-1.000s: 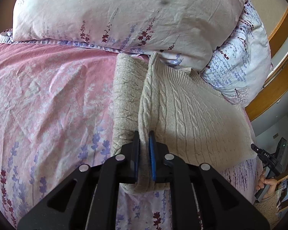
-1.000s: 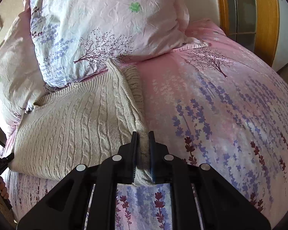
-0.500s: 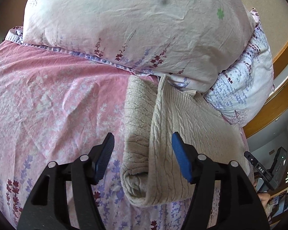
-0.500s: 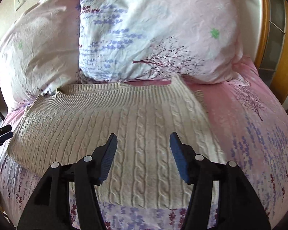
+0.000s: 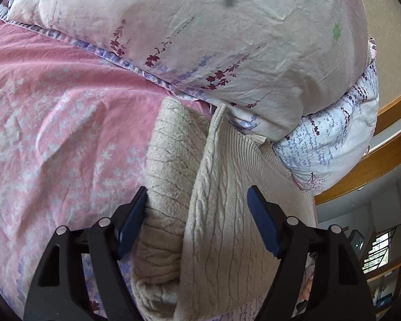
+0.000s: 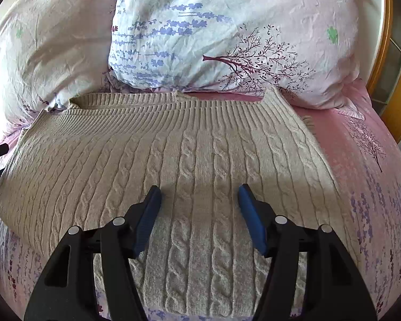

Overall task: Fold small clothes
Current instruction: 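Grasp the sweater hem with the left gripper and fold it toward the collar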

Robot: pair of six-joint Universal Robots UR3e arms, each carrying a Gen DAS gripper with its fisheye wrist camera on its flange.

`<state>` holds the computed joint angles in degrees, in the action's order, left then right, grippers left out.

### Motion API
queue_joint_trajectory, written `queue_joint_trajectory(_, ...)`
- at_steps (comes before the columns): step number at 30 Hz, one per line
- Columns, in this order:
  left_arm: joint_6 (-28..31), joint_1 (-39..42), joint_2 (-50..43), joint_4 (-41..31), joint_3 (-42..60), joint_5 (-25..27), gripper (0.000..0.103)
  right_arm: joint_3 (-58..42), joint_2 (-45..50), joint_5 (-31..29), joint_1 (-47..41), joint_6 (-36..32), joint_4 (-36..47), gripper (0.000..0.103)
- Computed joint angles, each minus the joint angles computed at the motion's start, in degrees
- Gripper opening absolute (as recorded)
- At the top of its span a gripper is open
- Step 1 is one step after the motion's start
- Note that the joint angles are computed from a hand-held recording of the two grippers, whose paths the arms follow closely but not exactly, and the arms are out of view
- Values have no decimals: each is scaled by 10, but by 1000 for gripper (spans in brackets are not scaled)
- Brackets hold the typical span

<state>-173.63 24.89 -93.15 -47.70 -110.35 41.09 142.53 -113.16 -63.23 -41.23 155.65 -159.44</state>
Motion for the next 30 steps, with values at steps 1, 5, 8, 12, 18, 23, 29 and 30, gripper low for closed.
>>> queue_joint_trajectory(1,-6,-3,-5,7,1,-2,74,0,2,-2,2,0,-2,63)
queue_joint_trajectory(5,-25,-13,-16,26,5,-1,72,0,14,-11,12,9,-23,64)
queue_joint_trajectory(8,-36,-17,-20,32,7,2,70,-3,17,-6,9,6,-20,65)
queue_joint_trajectory(12,-47,-26,-25,36,15,12,68,-5,17,-5,8,8,-17,66)
queue_joint_trajectory(18,-64,-56,-45,12,43,27,29,-11,10,6,0,12,8,67)
queue_joint_trajectory(23,-85,-41,-38,21,28,-26,22,-18,-43,83,-66,-28,123,67)
queue_joint_trajectory(29,-164,-65,-28,83,30,-100,20,-37,-161,219,-219,-150,375,67)
queue_joint_trajectory(30,-192,-80,-35,111,36,-109,20,-49,-181,239,-249,-184,438,67)
